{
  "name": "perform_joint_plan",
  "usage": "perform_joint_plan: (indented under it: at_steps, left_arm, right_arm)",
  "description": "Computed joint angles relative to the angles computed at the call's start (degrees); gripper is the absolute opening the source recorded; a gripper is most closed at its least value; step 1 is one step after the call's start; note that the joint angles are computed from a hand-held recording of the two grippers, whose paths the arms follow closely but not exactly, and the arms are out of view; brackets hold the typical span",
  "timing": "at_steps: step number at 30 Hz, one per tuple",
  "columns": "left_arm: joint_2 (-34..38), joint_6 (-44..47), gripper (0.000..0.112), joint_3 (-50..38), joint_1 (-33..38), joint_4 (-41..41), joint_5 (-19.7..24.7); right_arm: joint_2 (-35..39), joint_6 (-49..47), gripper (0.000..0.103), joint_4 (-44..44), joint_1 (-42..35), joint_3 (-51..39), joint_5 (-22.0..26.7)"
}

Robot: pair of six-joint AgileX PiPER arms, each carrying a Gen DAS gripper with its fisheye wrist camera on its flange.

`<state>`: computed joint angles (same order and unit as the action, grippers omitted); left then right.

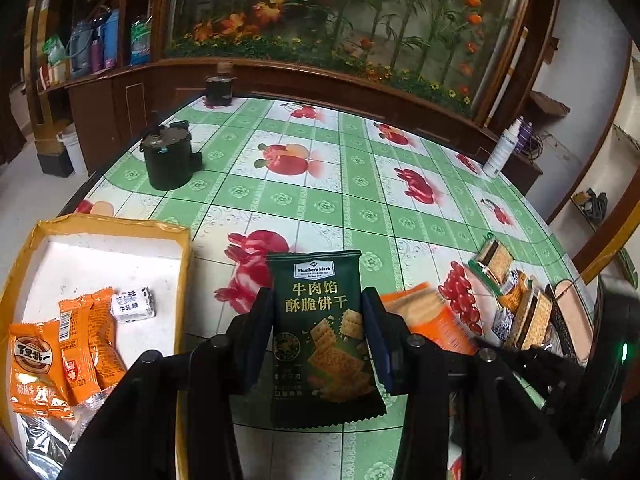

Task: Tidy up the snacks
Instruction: 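Grasp the orange soda-cracker pack with the right tool while the left tool holds the green bag, then lift the green bag and orange cracker pack above the table with both tools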

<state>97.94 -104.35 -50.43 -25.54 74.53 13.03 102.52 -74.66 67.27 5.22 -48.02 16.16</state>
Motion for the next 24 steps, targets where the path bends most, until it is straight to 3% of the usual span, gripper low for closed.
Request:
perform_joint_plan:
  at_steps: [4, 8, 13, 18, 21, 23, 24]
  left_arm:
    - [0.09, -0.15, 0.043, -0.06, -0.46, 0.53, 0.39]
    - [0.17, 0.76, 0.043, -0.23, -0.61, -0.63, 0.56]
    - [0.21, -0.4, 0.043, -0.01, -0.84, 0.62, 0.48]
    - [0.27, -0.52, 0.043, -0.02, -0.88, 0.6, 0.51]
    - [0.3, -0.38, 0.043, -0.05, -0.89, 0.54, 0.56]
    - [0.26, -0.12, 0.043, 0.02, -0.85, 0.21, 0.4]
    - [0.3, -0.35, 0.043, 0.09, -0.71, 0.51, 0.18]
  right_arm:
    - [0.75, 6.45, 0.062, -3.53, -0.99, -1.01, -0.12]
    - [0.76, 6.53, 0.063, -5.24, 2.08, -0.35, -4.24]
    - [0.58, -8.58, 0.064, 7.84, 5.58, 2.18, -10.47]
    - [0.8, -22.12, 0.072, 19.47, 5.23, 2.7, -9.2]
    - [0.89, -19.32, 0.072, 17.86, 5.23, 2.58, -8.87]
    - [0.68, -12.37, 0.072, 11.25, 5.59, 2.51, -9.3]
    - [0.51, -9.59, 0.078, 8.65, 5.87, 2.63, -9.89]
